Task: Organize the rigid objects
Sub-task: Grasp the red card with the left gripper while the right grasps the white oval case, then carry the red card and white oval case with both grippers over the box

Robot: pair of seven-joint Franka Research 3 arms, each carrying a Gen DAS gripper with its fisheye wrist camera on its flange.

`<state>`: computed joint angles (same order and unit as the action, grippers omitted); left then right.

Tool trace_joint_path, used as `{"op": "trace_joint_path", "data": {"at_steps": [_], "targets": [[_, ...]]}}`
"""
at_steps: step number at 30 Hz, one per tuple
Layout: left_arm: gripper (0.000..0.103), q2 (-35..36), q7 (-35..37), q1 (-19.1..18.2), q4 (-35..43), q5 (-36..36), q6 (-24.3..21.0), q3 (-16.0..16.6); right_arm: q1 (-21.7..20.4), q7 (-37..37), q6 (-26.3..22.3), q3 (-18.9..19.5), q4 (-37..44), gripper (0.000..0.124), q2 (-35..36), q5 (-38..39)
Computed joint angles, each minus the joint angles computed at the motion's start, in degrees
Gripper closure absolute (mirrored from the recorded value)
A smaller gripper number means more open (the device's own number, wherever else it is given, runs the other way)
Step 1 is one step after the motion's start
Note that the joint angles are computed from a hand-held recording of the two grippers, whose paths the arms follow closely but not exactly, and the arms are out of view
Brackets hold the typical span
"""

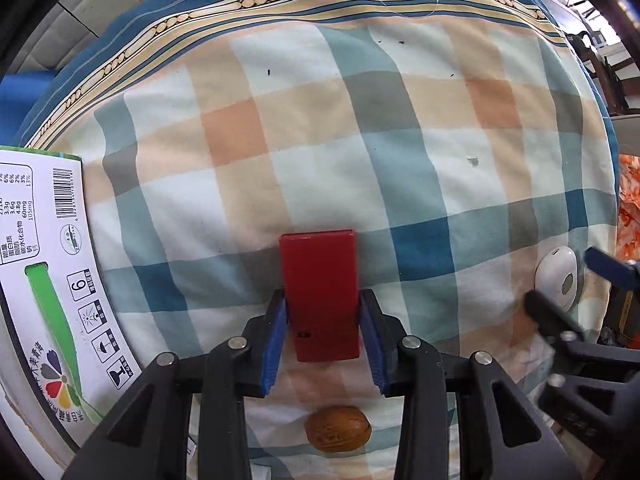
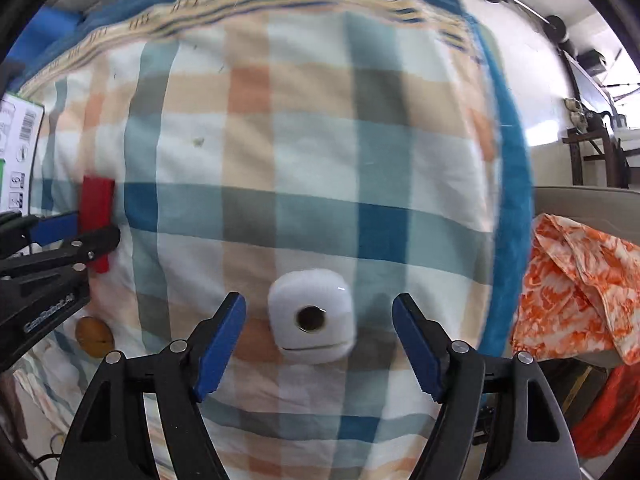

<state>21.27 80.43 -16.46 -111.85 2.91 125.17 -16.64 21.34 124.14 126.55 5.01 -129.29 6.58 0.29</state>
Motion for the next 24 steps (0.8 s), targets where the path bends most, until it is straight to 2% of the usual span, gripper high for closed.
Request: {"op": "trace_joint_path", "data": {"at_steps": [2,4,10,13,19,22,24], "targets": [[0.070,0.50,0.43,0.25,0.83,0.00,-0.28,0.11,-0.11,0.87,-0.08,-0.05,0.90,0.074,1.78,1.89],[0.070,3.35,0.74,0.29,4.21,0.52,-0.15,0.60,-0.17,2.86,1.67,-0.43,0.19,0.074,1.55,2.37],[0.069,2.96,1.10,1.09,3.82,0.37,-0.83,0.60,-3.06,6.58,6.71,-1.49,-5.07,0.074,-1.79,11.97],[0.066,3.55,0.38,1.18,4.53,-0.08,-0.98,0.62,-4.14,6.78,8.60,-1.65,-6.75,0.073,-2.09,14.50],[0.062,5.27,-1.32,-0.17,7.08,2.22,-2.83,0.89,-3.87,8.52,5.15,-1.50,-3.40,0.070,0.42,10.11],[0.072,4.46,-1.54,-0.43,6.15,2.90,-1.60,0.70,-2.54,10.14,3.76,-1.03,-1.57,0.075,1.73,6.99],[0.072,3.41,-2.11,-0.53,4.79,3.28,-0.38,0.74,-1.88,10.33,3.18,-0.70,-1.10,0.075,1.72,6.59]]}}
